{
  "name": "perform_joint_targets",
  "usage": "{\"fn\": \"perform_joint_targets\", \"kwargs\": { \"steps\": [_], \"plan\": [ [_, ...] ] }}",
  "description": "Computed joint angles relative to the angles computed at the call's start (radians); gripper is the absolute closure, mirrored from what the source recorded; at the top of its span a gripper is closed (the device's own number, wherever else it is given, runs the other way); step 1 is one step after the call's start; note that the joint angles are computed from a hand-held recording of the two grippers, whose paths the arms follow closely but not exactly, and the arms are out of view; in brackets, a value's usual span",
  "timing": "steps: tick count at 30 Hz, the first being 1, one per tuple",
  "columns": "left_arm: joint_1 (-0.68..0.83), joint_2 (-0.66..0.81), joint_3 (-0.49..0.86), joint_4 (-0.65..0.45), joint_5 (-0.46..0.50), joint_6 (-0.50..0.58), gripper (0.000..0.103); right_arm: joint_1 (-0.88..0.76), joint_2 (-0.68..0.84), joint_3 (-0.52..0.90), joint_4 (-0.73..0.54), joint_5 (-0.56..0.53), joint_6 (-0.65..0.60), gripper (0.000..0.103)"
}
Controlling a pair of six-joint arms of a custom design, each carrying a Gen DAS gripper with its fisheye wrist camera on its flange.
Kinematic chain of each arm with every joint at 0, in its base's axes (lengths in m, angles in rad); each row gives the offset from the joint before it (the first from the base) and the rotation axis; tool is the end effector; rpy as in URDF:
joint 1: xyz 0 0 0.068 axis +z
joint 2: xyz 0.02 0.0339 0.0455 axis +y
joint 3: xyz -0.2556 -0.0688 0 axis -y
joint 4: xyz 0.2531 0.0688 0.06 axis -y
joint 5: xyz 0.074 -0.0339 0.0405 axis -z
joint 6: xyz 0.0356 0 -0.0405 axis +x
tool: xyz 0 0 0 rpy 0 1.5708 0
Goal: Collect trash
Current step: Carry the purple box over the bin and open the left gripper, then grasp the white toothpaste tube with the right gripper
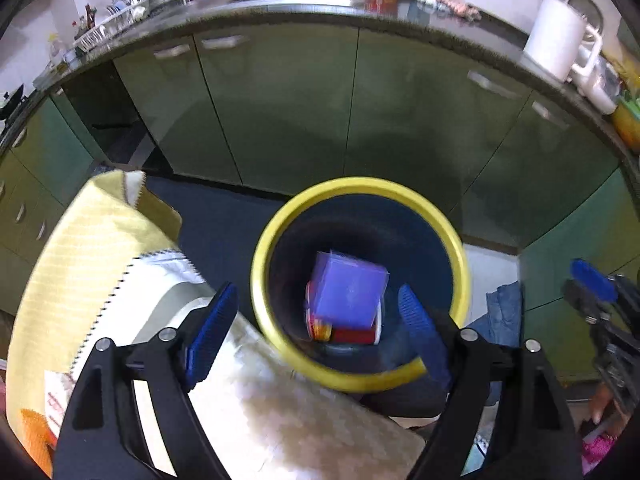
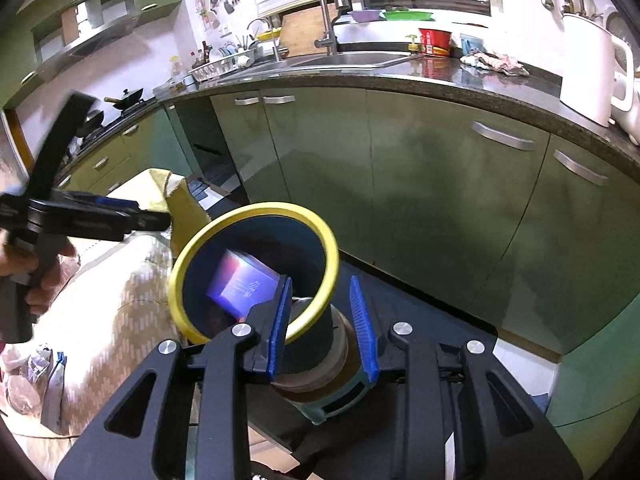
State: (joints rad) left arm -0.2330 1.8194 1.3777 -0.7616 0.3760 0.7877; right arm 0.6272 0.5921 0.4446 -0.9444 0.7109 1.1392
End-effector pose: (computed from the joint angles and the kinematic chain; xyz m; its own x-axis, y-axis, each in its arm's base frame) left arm 0.3627 -0.0995 0.2073 -0.3974 0.7718 -0.4963 0.8856 0.4643 0.0129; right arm 0.1056 0.0479 0.1887 -0.4834 0.4997 -0.7188 0.5685 0.8036 0.1763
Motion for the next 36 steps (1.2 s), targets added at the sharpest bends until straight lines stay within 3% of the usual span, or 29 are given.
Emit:
{"fn": "perform_joint_targets", "kwargs": {
  "steps": [5,9,14,18,23,27,32,36],
  "plan": [
    [0.192,-0.103,0.046,-0.173,0.147,0.152,0.022,0.007,0.125,0.026,0.118,-0.019,-0.044,0.068],
    [0.431,-0.118,0.148,-0.34,0.32,0.305,0.016,0.038,0.268,0.08,0.205,-0.026,-0.07,0.068],
    [0.694,-0.025,0.323,-0.468,0.443,0.423,0.015,0.087,0.464,0.192,0.309,-0.04,-0.138,0.064],
    [0.832,0.13,0.516,-0.568,0.494,0.443,0.014,0.096,0.671,0.316,0.443,-0.129,-0.261,0.061],
    [0.949,0.239,0.605,-0.497,0.521,0.372,0.012,0.076,0.936,0.522,0.577,-0.292,-0.434,0.059],
    [0.989,0.332,0.715,-0.53,0.518,0.355,0.012,0.111,1.111,0.7,0.595,-0.415,-0.511,0.059],
    [1.001,0.367,0.742,-0.51,0.509,0.352,0.012,0.196,1.255,0.853,0.524,-0.473,-0.467,0.059],
    [1.007,0.357,0.715,-0.498,0.519,0.377,0.012,0.268,1.263,0.837,0.527,-0.541,-0.376,0.059]
  ]
}}
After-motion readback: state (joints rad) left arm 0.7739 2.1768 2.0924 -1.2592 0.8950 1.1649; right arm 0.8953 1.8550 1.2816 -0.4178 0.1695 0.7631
